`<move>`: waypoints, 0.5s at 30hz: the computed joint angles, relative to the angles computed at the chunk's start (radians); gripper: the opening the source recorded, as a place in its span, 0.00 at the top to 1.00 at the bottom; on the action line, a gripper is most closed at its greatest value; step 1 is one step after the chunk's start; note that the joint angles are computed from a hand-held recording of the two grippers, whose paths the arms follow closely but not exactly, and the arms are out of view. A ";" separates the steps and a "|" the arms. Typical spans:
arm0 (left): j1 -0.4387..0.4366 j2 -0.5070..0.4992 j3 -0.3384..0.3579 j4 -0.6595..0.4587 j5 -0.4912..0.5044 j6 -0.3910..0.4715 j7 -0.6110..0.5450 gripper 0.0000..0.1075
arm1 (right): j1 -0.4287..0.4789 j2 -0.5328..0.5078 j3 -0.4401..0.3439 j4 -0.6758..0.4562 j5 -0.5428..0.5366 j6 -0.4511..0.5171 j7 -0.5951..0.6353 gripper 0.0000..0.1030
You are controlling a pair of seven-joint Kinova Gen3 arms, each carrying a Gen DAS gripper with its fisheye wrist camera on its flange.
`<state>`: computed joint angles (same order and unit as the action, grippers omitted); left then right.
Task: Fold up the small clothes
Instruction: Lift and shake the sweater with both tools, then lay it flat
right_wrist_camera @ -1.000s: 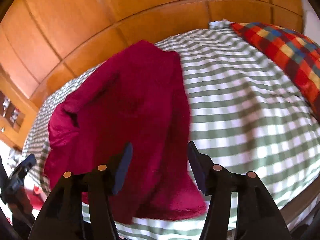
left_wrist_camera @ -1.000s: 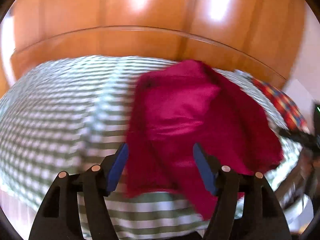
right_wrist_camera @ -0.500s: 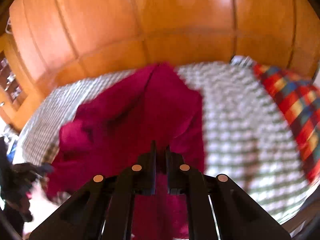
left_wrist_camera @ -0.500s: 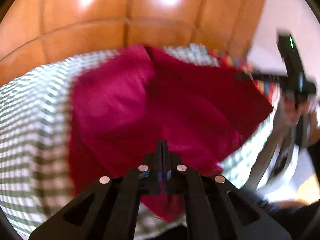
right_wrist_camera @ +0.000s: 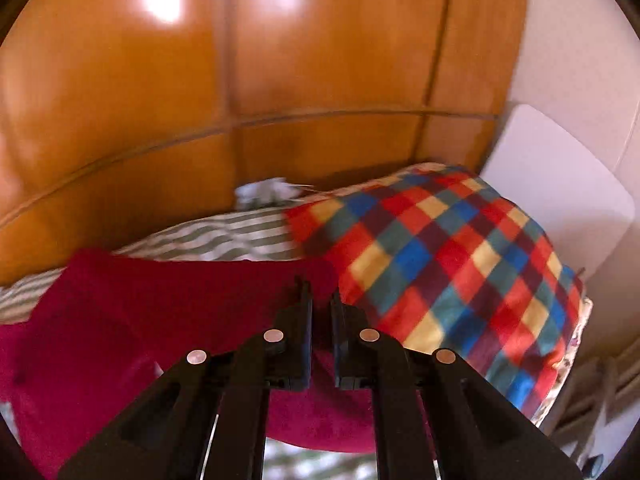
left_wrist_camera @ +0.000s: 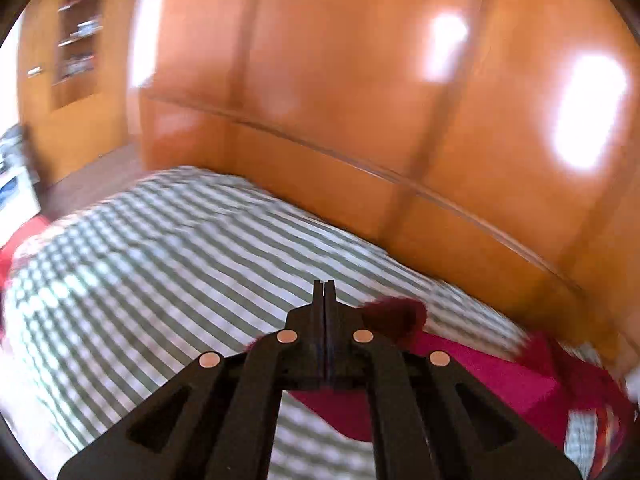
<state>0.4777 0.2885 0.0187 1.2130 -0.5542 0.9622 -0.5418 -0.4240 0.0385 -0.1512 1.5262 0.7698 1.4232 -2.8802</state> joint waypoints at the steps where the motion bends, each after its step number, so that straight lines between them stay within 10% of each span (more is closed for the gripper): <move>1: -0.003 0.034 -0.010 -0.046 -0.013 0.037 0.011 1.00 | 0.021 0.016 0.019 -0.008 -0.011 -0.010 0.016 0.94; 4: -0.047 0.135 -0.005 -0.185 -0.005 0.152 0.023 1.00 | 0.068 0.067 0.062 -0.041 -0.053 -0.054 0.069 0.87; 8: -0.027 0.270 -0.067 -0.350 0.029 0.286 -0.050 0.88 | 0.077 0.101 0.084 -0.067 -0.057 -0.058 0.067 0.26; 10: 0.004 0.278 -0.115 -0.348 0.052 0.292 -0.063 0.56 | 0.032 0.079 0.081 -0.036 -0.009 -0.047 0.014 0.23; 15: -0.014 0.173 -0.049 -0.137 0.165 0.115 -0.162 0.57 | 0.021 -0.019 0.025 0.089 -0.101 -0.151 0.025 0.23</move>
<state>0.4640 0.4612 -0.0308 1.0762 -0.3896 1.0772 -0.7038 -0.4027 0.0193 -0.1261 1.6154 0.6691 1.2726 -2.8553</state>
